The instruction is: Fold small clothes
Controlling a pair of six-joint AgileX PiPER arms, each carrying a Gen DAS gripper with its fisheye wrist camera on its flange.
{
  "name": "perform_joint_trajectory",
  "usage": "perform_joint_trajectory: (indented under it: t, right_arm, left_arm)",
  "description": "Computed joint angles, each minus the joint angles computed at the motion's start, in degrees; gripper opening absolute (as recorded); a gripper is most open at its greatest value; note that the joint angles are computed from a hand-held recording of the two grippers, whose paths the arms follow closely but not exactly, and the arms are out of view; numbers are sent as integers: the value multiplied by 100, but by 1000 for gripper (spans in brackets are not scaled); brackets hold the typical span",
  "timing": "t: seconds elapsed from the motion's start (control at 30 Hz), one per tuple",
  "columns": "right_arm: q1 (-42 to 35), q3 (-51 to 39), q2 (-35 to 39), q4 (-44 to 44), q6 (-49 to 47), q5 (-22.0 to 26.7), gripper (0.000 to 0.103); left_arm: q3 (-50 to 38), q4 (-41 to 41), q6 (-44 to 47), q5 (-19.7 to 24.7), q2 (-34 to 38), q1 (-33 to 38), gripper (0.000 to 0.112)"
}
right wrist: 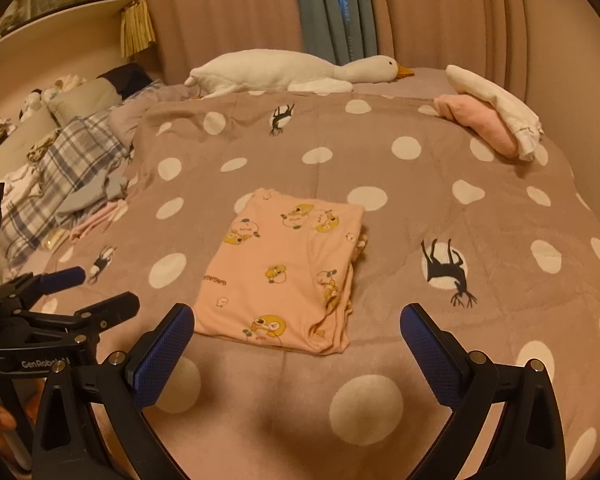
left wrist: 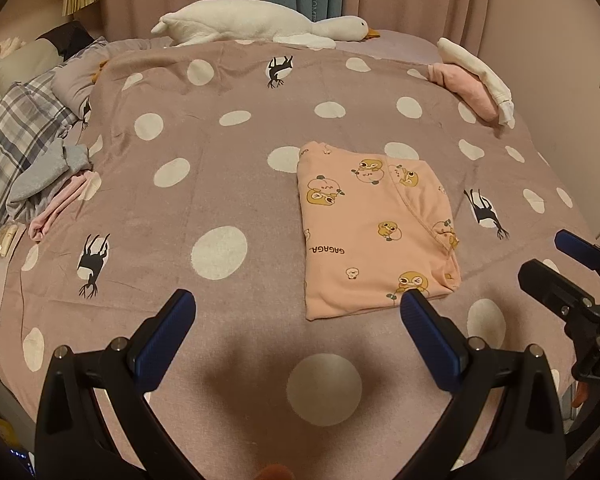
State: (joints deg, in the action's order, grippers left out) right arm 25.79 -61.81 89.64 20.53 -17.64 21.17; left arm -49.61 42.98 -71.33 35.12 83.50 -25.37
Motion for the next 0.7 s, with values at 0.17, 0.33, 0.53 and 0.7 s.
perform_joint_trajectory:
  t: [0.17, 0.33, 0.53, 0.7]
  right_arm:
    - [12, -11, 16, -55, 40, 4, 102]
    - [30, -4, 25, -137, 165, 5, 102]
    - [36, 5, 17, -75, 125, 12, 102]
    - [27, -9, 31, -41, 102, 14, 102]
  left_arm:
    - [11, -52, -7, -7, -26, 22, 102]
    - [45, 110, -201, 44, -53, -27, 102]
    - [28, 89, -189, 80, -44, -12, 102]
    - [9, 81, -187, 111, -27, -24, 103]
